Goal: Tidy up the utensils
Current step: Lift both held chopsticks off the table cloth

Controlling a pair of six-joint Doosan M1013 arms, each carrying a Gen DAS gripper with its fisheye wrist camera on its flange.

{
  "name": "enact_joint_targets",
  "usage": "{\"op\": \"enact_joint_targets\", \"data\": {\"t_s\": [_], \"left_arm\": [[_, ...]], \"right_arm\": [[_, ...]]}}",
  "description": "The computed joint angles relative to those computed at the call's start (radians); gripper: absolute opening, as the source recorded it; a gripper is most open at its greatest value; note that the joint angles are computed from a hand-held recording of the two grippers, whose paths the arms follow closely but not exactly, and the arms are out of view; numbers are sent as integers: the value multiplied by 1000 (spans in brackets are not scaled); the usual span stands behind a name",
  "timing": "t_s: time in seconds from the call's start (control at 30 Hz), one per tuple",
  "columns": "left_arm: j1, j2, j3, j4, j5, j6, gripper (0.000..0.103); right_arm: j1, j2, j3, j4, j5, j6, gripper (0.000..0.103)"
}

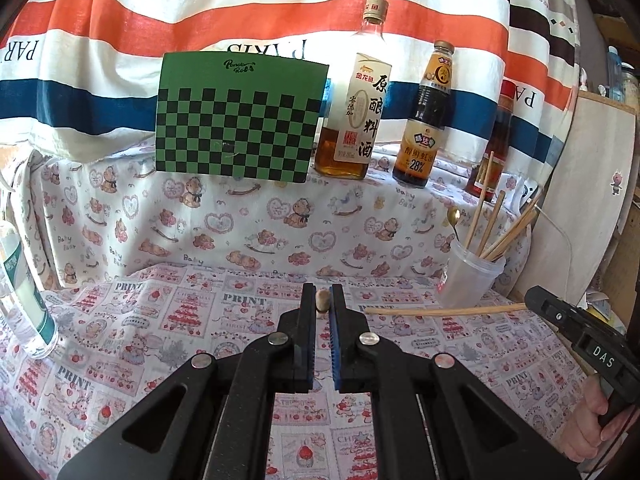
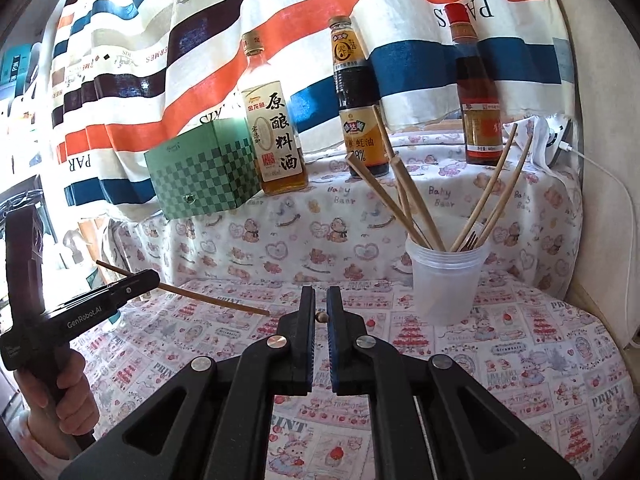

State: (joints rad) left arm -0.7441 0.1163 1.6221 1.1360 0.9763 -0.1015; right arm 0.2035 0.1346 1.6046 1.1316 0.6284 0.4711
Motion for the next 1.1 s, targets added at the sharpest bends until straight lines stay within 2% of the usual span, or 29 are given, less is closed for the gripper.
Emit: {"op": "enact_joint_targets", "data": {"t_s": [0.13, 0.27, 0.53, 0.6, 0.67, 0.83, 1.0, 1.1], "left_arm": [[-8, 2, 1, 24, 15, -11, 5], [-14, 5, 0, 43, 34, -12, 5], [-16, 7, -3, 39, 15, 14, 5], [-5, 0, 1, 5, -35, 28, 5], [-2, 1, -1, -10, -48, 33, 5], [-7, 10, -10, -17, -34, 64, 5], [2, 29, -35, -90, -19, 143, 5], [5, 34, -35, -98, -17, 142, 5]], "right_arm": [[1, -18, 23, 66, -74, -67, 6], [-11, -31, 36, 146, -81, -118, 6], [-28, -45, 51, 266, -85, -189, 6], [-28, -48, 52, 268, -96, -192, 6], [-29, -50, 54, 280, -105, -196, 6], [-32, -50, 54, 281, -96, -196, 6], [-29, -52, 56, 287, -100, -212, 6], [-31, -53, 58, 293, -98, -204, 6]]}}
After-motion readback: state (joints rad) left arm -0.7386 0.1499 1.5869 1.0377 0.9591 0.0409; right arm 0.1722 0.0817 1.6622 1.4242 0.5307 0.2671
